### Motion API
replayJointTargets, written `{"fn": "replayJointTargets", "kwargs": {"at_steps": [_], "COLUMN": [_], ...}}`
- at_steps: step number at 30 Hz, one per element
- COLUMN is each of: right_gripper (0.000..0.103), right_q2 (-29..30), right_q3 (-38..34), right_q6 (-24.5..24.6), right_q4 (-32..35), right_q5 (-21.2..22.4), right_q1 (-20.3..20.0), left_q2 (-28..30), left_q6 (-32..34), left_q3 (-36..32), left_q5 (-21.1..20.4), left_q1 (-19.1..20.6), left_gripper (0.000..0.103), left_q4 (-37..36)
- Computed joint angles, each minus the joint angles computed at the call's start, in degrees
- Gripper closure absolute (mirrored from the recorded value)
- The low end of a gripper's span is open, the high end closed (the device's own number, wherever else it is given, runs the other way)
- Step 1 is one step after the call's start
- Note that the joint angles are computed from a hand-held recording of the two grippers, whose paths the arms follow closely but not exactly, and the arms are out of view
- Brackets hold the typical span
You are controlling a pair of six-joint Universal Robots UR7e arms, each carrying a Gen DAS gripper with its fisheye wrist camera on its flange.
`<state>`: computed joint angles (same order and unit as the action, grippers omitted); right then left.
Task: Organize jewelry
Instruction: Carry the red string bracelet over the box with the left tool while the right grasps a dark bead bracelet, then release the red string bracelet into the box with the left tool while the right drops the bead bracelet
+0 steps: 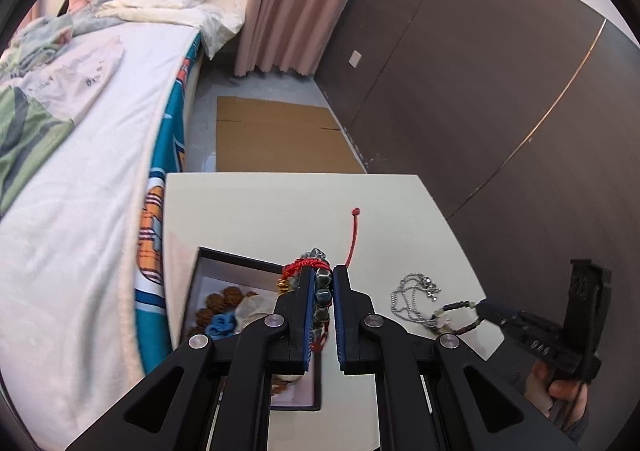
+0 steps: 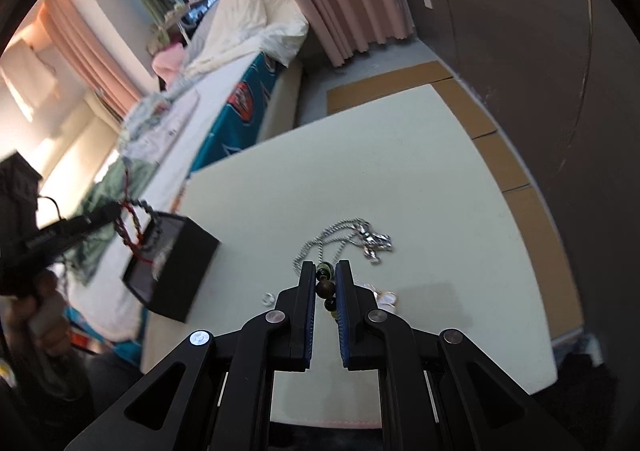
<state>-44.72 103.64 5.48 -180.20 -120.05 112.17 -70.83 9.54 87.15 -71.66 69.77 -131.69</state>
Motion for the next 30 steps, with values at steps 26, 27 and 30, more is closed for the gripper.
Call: {"fn": "replayJointTargets", "kwargs": {"at_steps": [26,27,30], "right_gripper": [0.092,0.092,0.092], "right_q2": [10.93,11.81,14.32], "right_q3": [-17.56,-18.91,-22.61], "right_q6": [-4.46,-4.77,-5.27], "right_q4": [5.86,6.64,8.84], "right_q5": [15.84,16.26,18.04], "right_q1": [4.49,4.76,5.36], "left_q2": [0.08,-0.3,-1.25], "left_q6": [-4.89,-4.78,-4.83], "left_q3": [-1.94,-1.9,-1.93], "left_q5": [4.77,5.15,5.13], "left_q1": [2.78,2.78,2.99], "left_gripper": [0.039,0.039,0.039], "left_q4": [3.38,3.16,2.73]}}
